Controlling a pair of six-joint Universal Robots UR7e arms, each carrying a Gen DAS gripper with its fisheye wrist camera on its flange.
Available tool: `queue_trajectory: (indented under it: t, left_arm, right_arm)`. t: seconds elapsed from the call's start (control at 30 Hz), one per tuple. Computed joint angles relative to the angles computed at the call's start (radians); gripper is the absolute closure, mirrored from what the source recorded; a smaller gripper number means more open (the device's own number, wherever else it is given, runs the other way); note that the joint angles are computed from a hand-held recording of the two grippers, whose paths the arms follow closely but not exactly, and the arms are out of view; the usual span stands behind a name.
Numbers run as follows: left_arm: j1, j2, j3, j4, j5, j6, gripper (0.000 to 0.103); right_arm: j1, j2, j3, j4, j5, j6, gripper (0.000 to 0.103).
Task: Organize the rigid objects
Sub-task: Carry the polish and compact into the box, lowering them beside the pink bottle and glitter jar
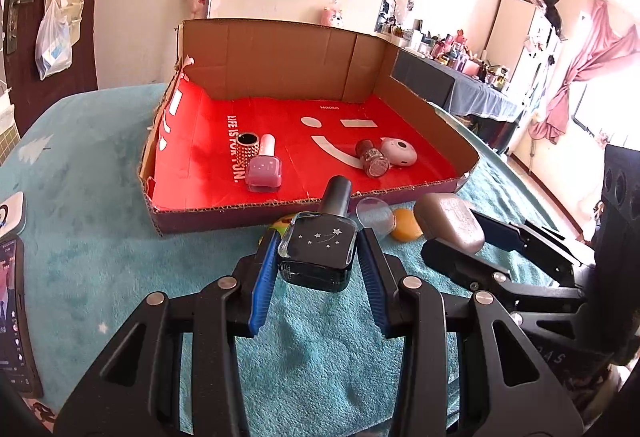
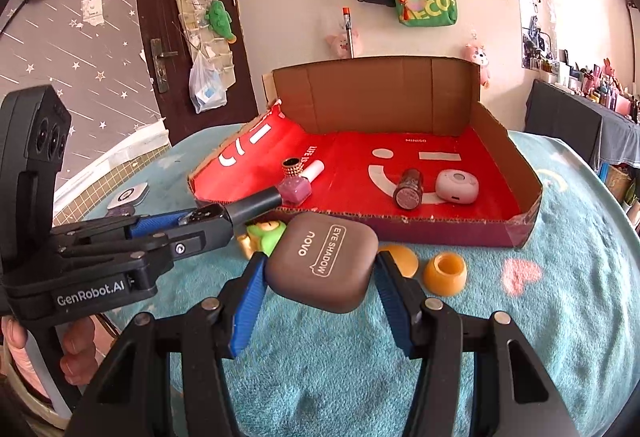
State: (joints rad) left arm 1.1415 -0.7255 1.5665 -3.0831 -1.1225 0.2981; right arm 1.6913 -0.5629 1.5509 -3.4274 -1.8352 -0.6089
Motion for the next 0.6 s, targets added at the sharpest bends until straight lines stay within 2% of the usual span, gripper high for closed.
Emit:
queue_trajectory:
  t: [0.3,0.6]
  left_arm:
    - [0.005,0.015,-0.045,0.029,0.004,0.011,0.065]
    - [0.017,0.052,-0.141,0.132,-0.011,0.011,0.065]
  right_arm:
    - [0.005,0.003,-0.060,0.053,0.007,-0.012,0.046]
    - [0.004,0.022,-0.187,0.213,0.003,0.007,0.046]
